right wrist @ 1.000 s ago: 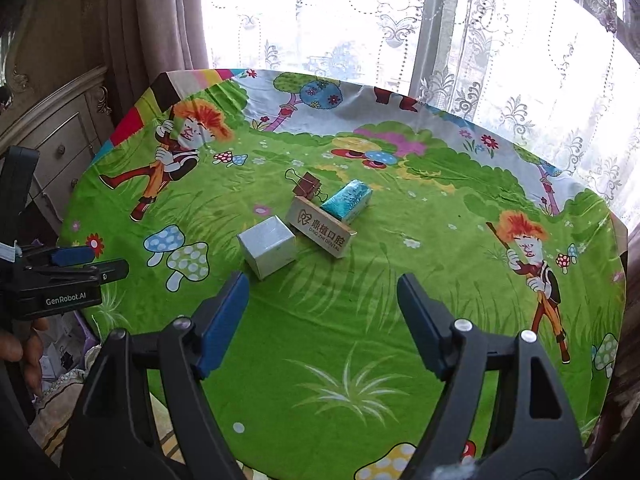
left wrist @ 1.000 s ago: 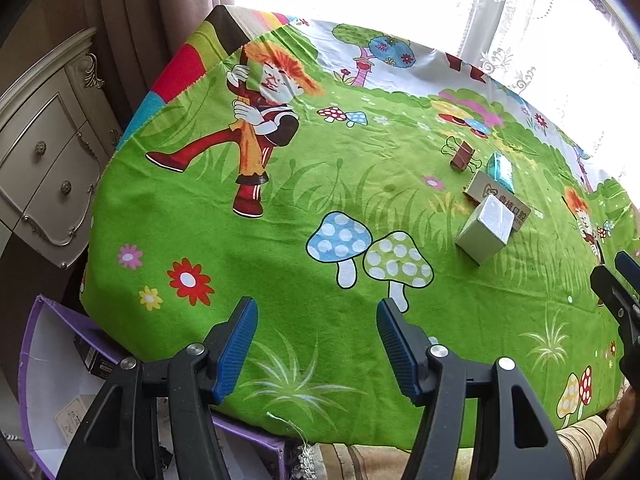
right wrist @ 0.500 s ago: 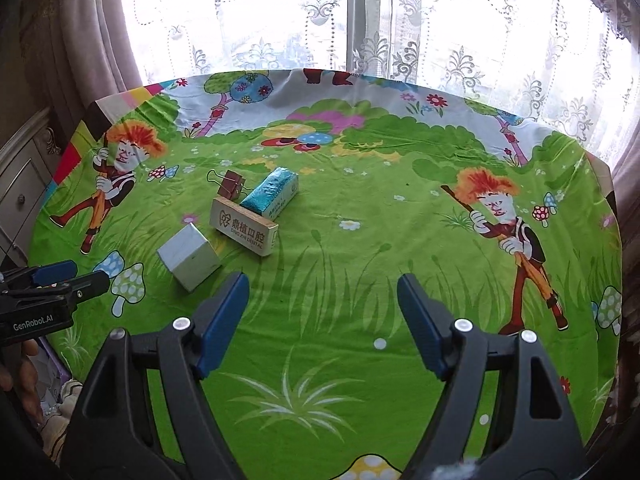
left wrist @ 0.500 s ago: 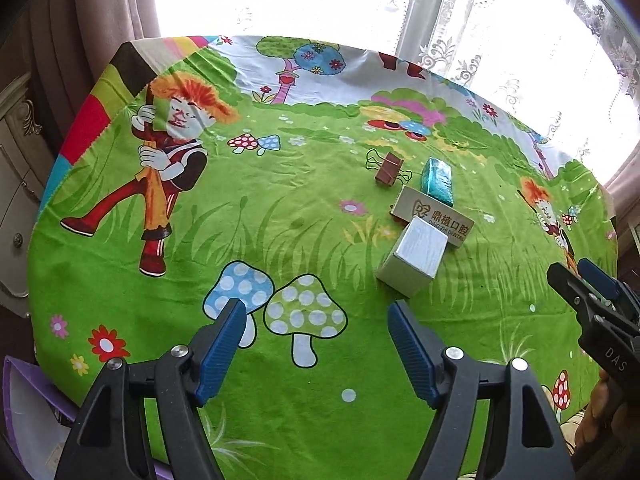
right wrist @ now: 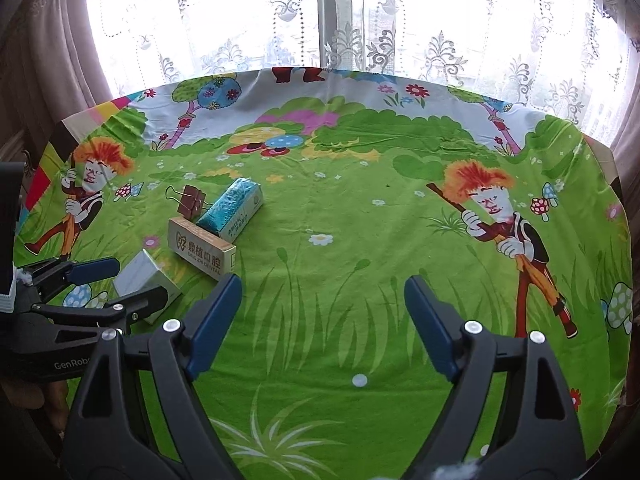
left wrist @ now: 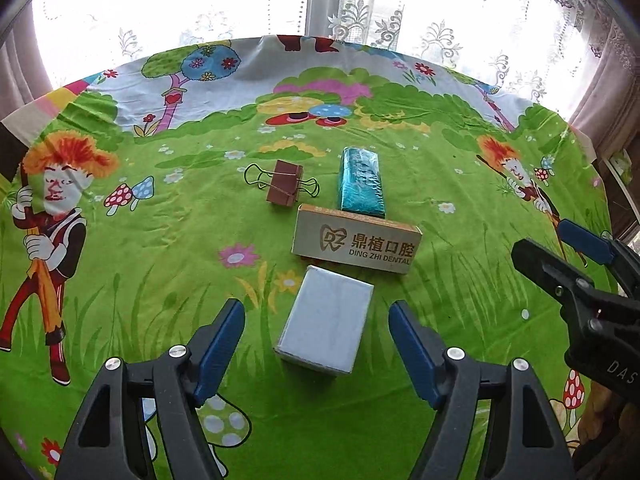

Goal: Organize rigid objects
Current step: 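Grasp the white cube box with the left tool while the right tool grasps the DING ZHI DENTAL box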

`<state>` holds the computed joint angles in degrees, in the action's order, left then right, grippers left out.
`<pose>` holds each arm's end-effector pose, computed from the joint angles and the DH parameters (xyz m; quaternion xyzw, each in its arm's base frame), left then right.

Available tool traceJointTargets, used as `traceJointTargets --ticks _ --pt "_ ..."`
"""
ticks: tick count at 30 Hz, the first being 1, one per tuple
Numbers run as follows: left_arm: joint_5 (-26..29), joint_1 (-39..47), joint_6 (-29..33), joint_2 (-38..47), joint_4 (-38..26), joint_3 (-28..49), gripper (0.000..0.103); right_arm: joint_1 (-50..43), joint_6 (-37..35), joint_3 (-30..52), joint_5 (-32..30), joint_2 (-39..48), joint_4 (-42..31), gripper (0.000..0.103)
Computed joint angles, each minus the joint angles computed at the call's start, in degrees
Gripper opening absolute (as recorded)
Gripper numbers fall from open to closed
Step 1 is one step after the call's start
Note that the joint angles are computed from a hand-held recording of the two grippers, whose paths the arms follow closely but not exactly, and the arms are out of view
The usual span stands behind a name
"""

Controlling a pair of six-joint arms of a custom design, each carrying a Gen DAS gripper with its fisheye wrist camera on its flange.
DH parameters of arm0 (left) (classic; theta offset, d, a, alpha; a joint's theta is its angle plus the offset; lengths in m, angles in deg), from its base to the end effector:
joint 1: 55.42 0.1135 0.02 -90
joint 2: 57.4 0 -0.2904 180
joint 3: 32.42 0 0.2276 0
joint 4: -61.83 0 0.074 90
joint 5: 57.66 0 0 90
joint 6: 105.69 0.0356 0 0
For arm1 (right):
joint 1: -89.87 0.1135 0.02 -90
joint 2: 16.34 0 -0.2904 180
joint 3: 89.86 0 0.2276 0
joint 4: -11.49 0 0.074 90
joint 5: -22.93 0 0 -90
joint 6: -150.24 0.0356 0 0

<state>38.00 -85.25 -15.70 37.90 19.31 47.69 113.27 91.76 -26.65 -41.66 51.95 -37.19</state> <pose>0.2801 -0.1647 0.2505 0.2601 0.9236 -0.1173 0.2562 0.1915 0.0662 0.2775 0.1339 0.9200 -0.0456 0.3656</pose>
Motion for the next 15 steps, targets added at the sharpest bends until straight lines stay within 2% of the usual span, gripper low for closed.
traceJointTargets --ticks 2,4,13,15 --pt "-0.05 -0.19 0.41 0.53 -0.10 -0.01 0.042 -0.47 -0.70 -0.11 -0.92 1.43 1.65 0.088" --pt "1.27 0.67 0.01 0.23 -0.07 -0.61 0.036 -1.01 -0.80 -0.10 -2.78 3.03 3.11 0.088" --pt "2.16 5.27 -3.34 -4.41 2.39 -5.34 0.036 0.80 -2.45 3.04 -7.24 10.38 8.23 0.091" --pt "2.62 6.48 -4.01 -5.39 2.88 -6.16 0.036 0.59 -1.92 4.81 -7.92 12.70 7.58 0.096"
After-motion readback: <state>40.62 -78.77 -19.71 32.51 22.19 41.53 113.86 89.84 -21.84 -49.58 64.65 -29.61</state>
